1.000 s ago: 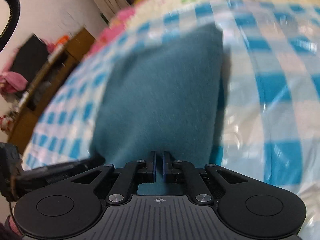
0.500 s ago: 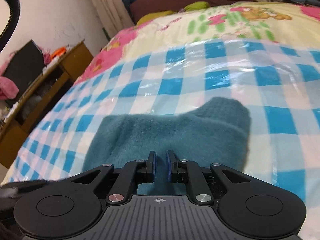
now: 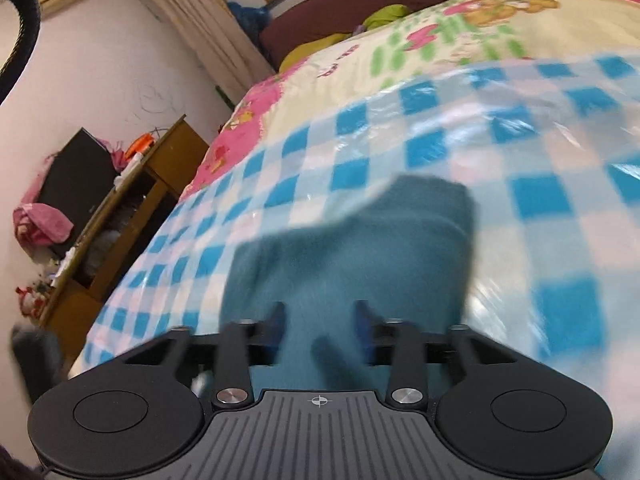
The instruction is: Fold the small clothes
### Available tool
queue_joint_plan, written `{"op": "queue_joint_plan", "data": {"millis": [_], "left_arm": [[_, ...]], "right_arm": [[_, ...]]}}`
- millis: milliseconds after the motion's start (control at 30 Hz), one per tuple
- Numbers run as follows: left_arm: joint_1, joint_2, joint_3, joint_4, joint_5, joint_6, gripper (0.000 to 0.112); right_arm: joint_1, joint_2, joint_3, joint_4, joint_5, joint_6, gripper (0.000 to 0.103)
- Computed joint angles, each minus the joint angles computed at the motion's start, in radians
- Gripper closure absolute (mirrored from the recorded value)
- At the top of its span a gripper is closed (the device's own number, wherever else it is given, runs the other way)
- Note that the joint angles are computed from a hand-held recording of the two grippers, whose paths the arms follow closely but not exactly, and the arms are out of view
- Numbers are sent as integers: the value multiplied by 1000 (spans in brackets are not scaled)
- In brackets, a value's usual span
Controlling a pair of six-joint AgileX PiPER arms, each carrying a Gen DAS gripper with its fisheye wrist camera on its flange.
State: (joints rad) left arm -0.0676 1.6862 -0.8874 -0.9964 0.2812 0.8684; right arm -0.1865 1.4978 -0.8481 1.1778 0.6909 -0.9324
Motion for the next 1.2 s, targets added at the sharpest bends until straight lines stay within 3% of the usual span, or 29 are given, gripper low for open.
{"op": "queue_joint_plan", "data": {"millis": [133, 267, 367, 633, 833, 900, 1067, 1200], "left_arm": [[36, -6, 8, -61, 44, 28, 72], [53, -64, 38, -34, 68, -1, 73], [56, -120, 77, -35, 78, 50, 73], [87, -143, 143, -195, 111, 230, 72], [123, -97, 142, -233, 132, 258, 59], [127, -99, 148, -232, 135, 261, 59], [99, -97, 150, -195, 119, 212, 60], [86, -111, 162, -173, 156, 164, 64]], "right_arm": [[-110, -100, 158, -46, 92, -33, 49], [-131, -29, 229, 53, 113, -101, 47], [-114, 19, 244, 144, 97, -171, 39], [-160, 56, 242, 133, 143, -231, 36], [-137, 156, 225, 199, 191, -264, 32], [-121, 163, 214, 189, 182, -252, 35], [-160, 159, 179, 125, 236, -179, 61], [-215, 137, 167, 64, 282, -161, 64]]}}
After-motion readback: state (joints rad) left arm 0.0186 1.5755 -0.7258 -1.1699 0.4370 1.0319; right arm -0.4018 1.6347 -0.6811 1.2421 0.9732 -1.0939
